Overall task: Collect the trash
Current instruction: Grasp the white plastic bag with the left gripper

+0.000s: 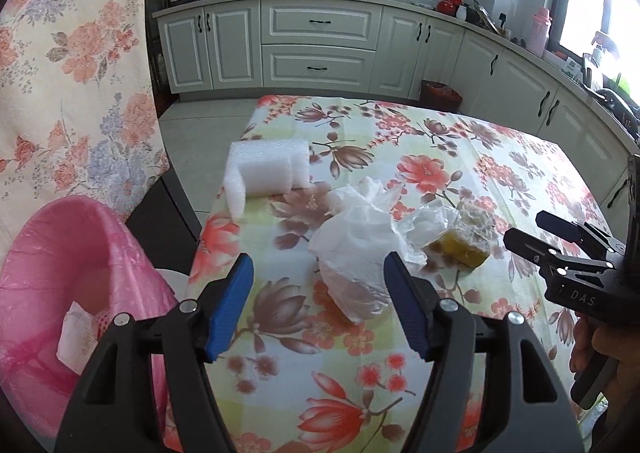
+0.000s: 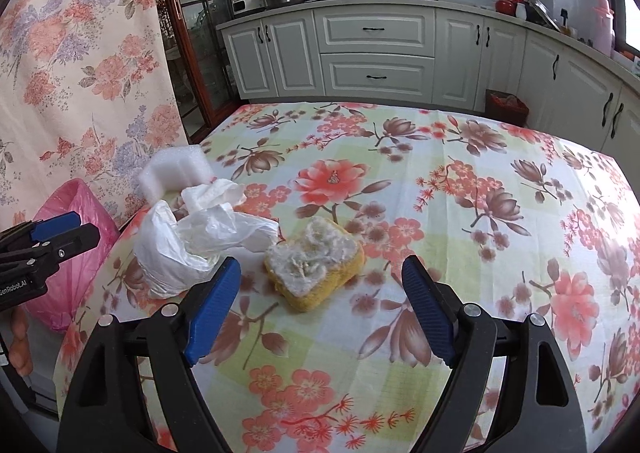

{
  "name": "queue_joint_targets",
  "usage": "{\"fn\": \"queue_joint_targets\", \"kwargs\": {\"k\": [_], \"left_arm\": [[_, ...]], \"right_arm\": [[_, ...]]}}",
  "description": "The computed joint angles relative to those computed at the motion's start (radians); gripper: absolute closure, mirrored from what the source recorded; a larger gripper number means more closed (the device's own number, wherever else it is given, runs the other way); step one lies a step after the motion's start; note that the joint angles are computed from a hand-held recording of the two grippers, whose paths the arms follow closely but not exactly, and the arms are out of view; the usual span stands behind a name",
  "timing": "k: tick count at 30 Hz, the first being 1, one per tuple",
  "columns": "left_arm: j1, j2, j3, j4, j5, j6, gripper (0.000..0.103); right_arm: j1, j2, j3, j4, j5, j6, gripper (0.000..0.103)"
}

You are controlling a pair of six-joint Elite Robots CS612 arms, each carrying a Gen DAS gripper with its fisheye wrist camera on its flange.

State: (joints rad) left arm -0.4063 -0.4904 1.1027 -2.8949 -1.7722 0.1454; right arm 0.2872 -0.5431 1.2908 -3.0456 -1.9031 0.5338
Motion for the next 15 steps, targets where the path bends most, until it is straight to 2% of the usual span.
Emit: {"fn": "queue_joint_targets", "kwargs": {"k": [11, 15], "left_arm": [[-0.02, 0.066, -0.116, 0.14, -0.044, -0.021, 0.037], [-0.021, 0.088, -0.154, 0.19, -0.042, -0.038, 0.037]], "right_arm": [[-0.022, 0.011, -0.006, 0.011, 0.032, -0.017, 0.025], [-0.025, 0.017, -0.017, 0.018, 0.046, -0.032, 0.022]]}}
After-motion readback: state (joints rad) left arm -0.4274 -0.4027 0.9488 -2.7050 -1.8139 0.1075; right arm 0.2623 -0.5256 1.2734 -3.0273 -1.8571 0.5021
